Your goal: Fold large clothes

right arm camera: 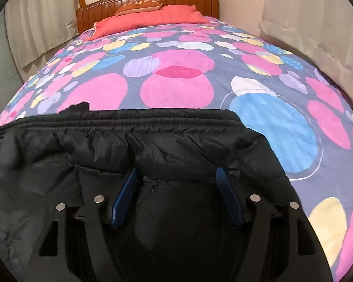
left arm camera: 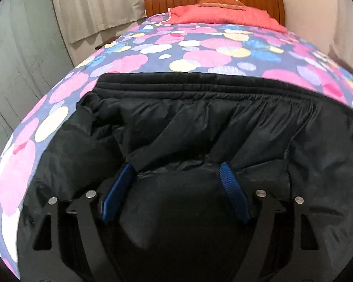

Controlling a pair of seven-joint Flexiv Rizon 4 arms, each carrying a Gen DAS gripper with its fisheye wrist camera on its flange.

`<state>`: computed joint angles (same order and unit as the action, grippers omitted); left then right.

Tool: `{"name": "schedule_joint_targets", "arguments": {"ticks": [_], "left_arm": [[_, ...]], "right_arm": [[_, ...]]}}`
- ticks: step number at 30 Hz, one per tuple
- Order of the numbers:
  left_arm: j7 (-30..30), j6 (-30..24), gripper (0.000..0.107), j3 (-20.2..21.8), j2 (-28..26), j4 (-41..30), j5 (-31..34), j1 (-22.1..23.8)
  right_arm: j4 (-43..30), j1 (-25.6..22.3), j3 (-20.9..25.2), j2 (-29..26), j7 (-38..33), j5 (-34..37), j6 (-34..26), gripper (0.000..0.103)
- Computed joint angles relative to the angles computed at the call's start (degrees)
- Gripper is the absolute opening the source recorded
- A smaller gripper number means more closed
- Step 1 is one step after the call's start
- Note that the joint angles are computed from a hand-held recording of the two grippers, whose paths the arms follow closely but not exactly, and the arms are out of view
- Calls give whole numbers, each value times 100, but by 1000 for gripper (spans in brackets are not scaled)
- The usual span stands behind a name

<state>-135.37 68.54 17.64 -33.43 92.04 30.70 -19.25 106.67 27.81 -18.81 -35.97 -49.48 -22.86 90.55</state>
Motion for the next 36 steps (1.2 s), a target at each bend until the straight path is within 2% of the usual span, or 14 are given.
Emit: {"name": "schedule_joint_targets", "arguments": {"ticks": [3, 7, 12, 15, 17, 19, 22, 24, 26, 29, 31, 33, 34, 36], "left_arm": [[59, -223, 78, -31, -9, -97, 16, -18], [186, 163, 77, -208, 589, 620, -177, 212], [-716, 626, 85, 151, 1559, 1676, 383, 14], [-1647, 641, 87, 403, 2253, 2327, 1078, -124], [-2181, 569, 89, 469, 2585, 2644, 1406, -120], [-2425, 766, 89, 443, 2844, 3113, 1299, 74], [-2342, 1557, 91, 296, 2841, 3800, 635, 574], [-2136, 2278, 93, -303, 2736, 4238, 129, 1338], [-1170, 3160, 94, -1034, 2395, 4649, -1000, 1975], [-980, 3474, 95, -1002, 2046, 4441, -1095, 1856], [-847, 3578, 93, -709, 1802, 4280, -1377, 1488], [-809, 3638, 76, -667, 1739, 4259, -1563, 1412], [-783, 3833, 57, -883, 1694, 4288, -1573, 1614], [-806, 4101, 37, -1430, 1663, 4326, -1410, 2163]], "right_arm": [[-113, 40, 69, -21, -374, 473, -123, 69], [428, -115, 276, 559, -413, 591, 78, 70], [1766, 749, -771, 1451, -309, 712, 621, 77], [2639, 1746, -1905, 1916, -499, 1071, 853, 78], [2976, 1794, -2022, 2097, -399, 1105, 948, 78], [3157, 1469, -1699, 2194, -326, 1109, 963, 78], [3140, 496, -459, 2155, -578, 1795, 1037, 78], [3033, -144, 252, 2060, -405, 1915, 1121, 80], [2929, -790, 879, 1943, -93, 1688, 1200, 80], [2613, -1816, 2101, 1656, -14, 1792, 1231, 82], [2531, -1803, 2136, 1583, -34, 1763, 1255, 80], [2408, -1463, 1986, 1531, -379, 2297, 1232, 64], [2382, -1284, 1855, 1532, -414, 2436, 1212, 58], [2381, -1285, 1920, 1538, -408, 2465, 1298, 41]]}}
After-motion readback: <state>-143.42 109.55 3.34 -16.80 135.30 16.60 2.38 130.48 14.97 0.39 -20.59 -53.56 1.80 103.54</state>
